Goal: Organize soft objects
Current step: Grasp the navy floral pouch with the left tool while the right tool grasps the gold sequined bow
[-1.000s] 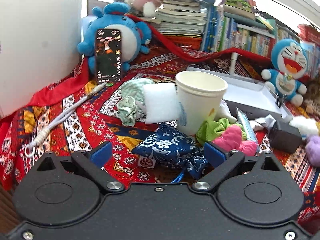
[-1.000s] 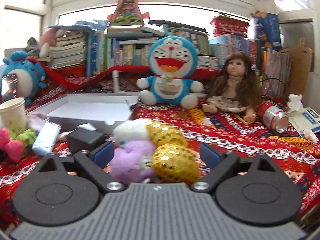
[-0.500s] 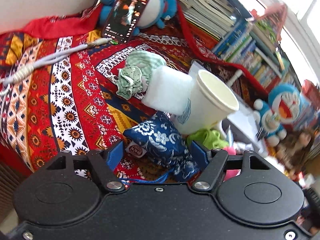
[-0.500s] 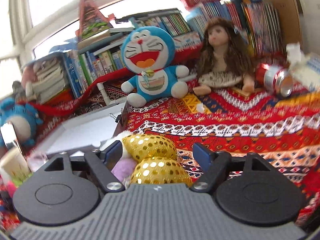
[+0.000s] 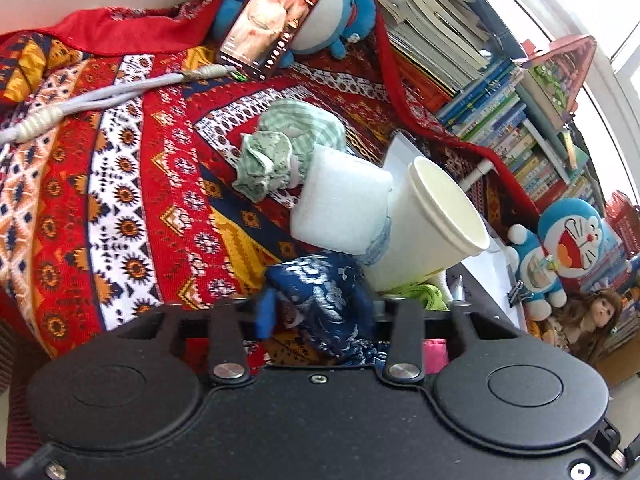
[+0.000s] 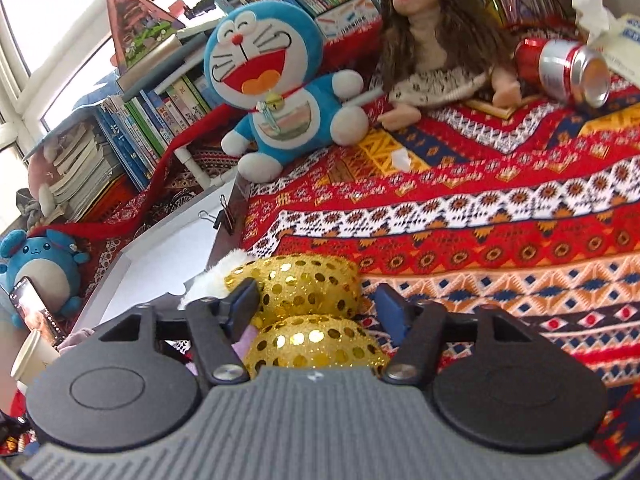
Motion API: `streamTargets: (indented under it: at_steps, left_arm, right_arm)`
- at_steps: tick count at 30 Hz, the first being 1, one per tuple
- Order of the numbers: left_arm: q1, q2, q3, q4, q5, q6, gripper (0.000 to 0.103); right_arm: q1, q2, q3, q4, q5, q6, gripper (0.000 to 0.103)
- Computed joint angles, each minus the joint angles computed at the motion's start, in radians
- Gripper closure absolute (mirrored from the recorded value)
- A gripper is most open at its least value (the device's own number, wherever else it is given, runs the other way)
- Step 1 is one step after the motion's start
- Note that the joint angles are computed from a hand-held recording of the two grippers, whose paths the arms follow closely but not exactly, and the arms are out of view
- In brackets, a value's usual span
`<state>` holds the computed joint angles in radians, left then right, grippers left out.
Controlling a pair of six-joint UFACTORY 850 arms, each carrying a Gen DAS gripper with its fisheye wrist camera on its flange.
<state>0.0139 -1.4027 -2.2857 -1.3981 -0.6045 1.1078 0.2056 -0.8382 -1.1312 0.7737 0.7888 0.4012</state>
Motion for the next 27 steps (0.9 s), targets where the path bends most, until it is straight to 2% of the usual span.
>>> streamTargets:
  at_steps: [5, 9, 14, 16, 18, 19, 22, 27]
  left_arm:
    - [0.004, 0.065, 0.105, -0.138, 0.009, 0.205, 0.085]
    - [0.005, 0.131, 0.209, -0.296, 0.007, 0.417, 0.087]
    - [0.009, 0.173, 0.267, -0.372, -0.014, 0.532, 0.087]
    - [0.011, 0.168, 0.257, -0.332, -0.014, 0.497, 0.086]
    - [0.011, 0.145, 0.219, -0.234, -0.016, 0.381, 0.084]
    - [0.01, 0.135, 0.206, -0.204, -0.015, 0.335, 0.082]
    - [0.006, 0.103, 0.164, -0.124, -0.004, 0.218, 0.065]
    - [-0.004, 0.065, 0.124, -0.046, -0.016, 0.129, 0.064]
  right_arm:
    - [0.014, 0.009, -0.001, 0.049, 0.019, -0.067, 0.057]
    - [0.028, 0.023, 0.0, 0.099, 0.042, -0.141, 0.059]
    - [0.043, 0.038, 0.001, 0.143, 0.081, -0.213, 0.059]
    - [0.048, 0.042, 0.002, 0.15, 0.093, -0.23, 0.059]
    - [0.052, 0.046, 0.004, 0.151, 0.1, -0.237, 0.059]
    - [0.053, 0.047, 0.005, 0.15, 0.102, -0.241, 0.059]
    - [0.06, 0.049, 0.004, 0.158, 0.109, -0.26, 0.059]
    - [0.066, 0.052, 0.004, 0.153, 0.114, -0.264, 0.059]
